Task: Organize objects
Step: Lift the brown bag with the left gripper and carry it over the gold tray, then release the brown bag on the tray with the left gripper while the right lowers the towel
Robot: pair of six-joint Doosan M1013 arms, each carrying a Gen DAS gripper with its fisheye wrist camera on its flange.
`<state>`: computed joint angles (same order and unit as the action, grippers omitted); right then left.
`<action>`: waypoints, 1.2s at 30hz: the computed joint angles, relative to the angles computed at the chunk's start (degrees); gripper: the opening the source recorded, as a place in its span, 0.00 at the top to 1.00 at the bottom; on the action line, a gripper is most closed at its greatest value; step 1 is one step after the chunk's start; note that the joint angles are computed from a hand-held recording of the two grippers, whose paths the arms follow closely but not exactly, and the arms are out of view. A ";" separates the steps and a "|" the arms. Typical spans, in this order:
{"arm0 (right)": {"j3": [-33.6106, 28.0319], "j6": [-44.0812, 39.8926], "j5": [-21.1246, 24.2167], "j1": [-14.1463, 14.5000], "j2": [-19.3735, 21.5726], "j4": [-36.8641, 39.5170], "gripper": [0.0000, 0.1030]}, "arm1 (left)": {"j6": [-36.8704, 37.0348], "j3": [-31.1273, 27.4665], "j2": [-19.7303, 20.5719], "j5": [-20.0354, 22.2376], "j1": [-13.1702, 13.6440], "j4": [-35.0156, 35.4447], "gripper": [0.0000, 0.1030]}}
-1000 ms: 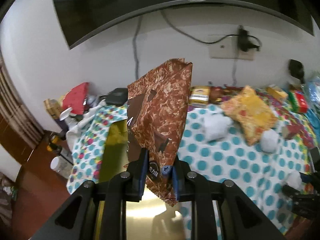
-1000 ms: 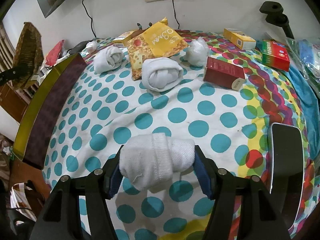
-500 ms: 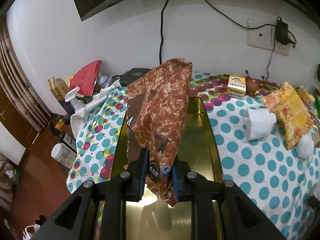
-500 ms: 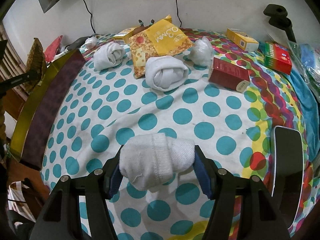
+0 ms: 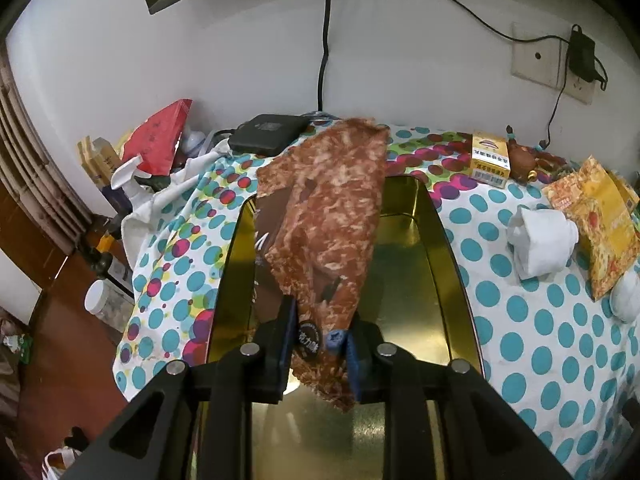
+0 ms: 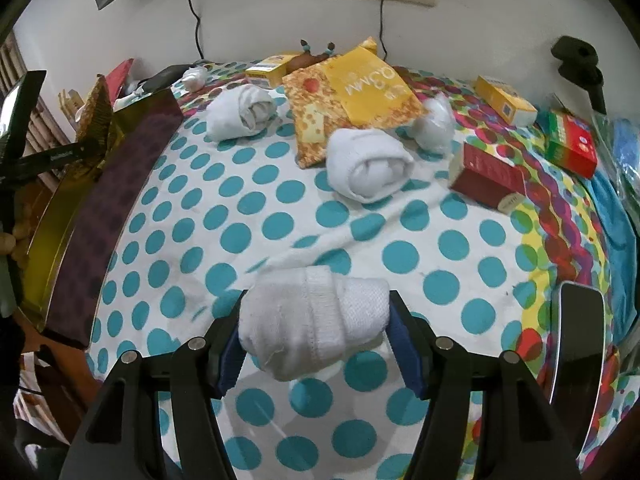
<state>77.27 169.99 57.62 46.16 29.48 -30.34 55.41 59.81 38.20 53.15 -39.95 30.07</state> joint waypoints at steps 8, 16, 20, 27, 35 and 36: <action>-3.01 -2.55 0.94 0.42 1.56 0.01 0.40 | 2.97 0.03 0.32 0.29 -0.32 -1.19 0.64; -5.11 -4.01 1.19 0.99 2.47 -0.93 0.40 | 3.13 5.25 -3.80 -7.29 0.35 -6.19 0.59; -7.03 -5.42 1.09 1.33 3.29 -1.84 0.40 | -1.61 10.12 -7.76 -12.34 0.46 -4.90 0.57; -12.99 -9.88 -1.09 1.52 5.60 -3.33 0.40 | -15.07 19.15 -14.41 -17.10 0.64 1.54 0.51; -28.80 -24.43 -0.13 1.74 13.64 -2.01 0.41 | -20.26 27.43 -19.99 -22.78 1.20 2.64 0.46; -32.09 -27.44 0.79 1.64 15.49 -0.62 0.41 | -20.92 27.85 -20.28 -22.79 1.19 3.25 0.46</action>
